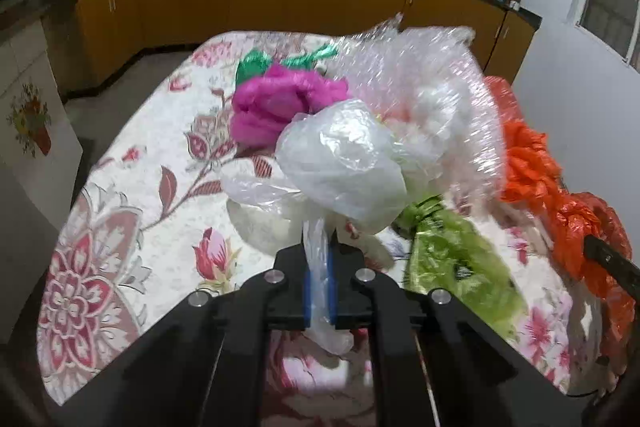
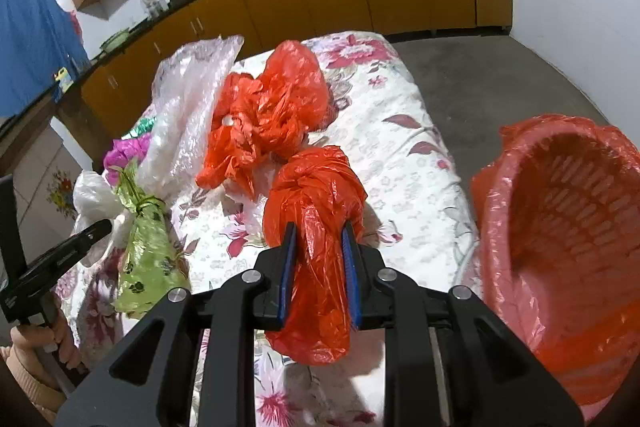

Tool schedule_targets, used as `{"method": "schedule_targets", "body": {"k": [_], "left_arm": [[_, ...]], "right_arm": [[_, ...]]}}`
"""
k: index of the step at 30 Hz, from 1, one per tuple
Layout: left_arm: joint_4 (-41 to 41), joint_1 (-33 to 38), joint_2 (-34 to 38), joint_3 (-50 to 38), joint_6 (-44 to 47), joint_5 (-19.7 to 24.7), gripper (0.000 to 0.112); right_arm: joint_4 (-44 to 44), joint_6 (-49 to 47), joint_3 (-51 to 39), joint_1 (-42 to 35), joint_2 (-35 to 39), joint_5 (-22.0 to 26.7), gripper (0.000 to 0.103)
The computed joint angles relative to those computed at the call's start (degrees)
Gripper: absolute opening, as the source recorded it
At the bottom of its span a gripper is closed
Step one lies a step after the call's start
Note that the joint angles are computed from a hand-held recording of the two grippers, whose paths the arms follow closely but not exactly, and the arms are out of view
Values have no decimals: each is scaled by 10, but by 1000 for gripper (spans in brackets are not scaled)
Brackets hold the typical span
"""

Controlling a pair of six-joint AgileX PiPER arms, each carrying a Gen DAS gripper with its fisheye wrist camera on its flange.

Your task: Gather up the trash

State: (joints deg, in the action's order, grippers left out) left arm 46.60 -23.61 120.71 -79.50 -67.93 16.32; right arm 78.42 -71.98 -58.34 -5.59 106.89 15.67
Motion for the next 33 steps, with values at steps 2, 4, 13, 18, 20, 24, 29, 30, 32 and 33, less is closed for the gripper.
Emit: {"method": "schedule_targets", "body": {"k": [2,4,13,18,20,24,29,30,32,33], "left_arm": [[12,-7,-17,7,-10,-3,7],[14,-15,-32,9,-8,-8,7],[-68,-84,-53,-41,93,-13,7],[-177,-124,-30,-92,212,-11,7],[-232,-138,-13,-122,271,-7,7],[-322,-164,28,-190,366,14,7],[-434,-193,97,-304,480,60,7],[-452,-197,113,-330,497,72,7],[-490,-204,148,-391,532,103,7],[-503,-208,165,-421,544,118,7]], "right_arm": [[16,-18,12,-10,-15,5,22],[32,-34,25,-23,-34,11,22],[83,-84,81,-92,-114,32,22],[115,-117,110,-137,-153,31,22],[118,-117,116,-158,-164,35,22],[124,-123,125,-199,-180,35,22],[122,-121,127,-252,-185,41,22],[124,-123,127,-261,-185,43,23],[132,-132,128,-278,-185,46,22],[136,-137,128,-287,-184,48,22]]}}
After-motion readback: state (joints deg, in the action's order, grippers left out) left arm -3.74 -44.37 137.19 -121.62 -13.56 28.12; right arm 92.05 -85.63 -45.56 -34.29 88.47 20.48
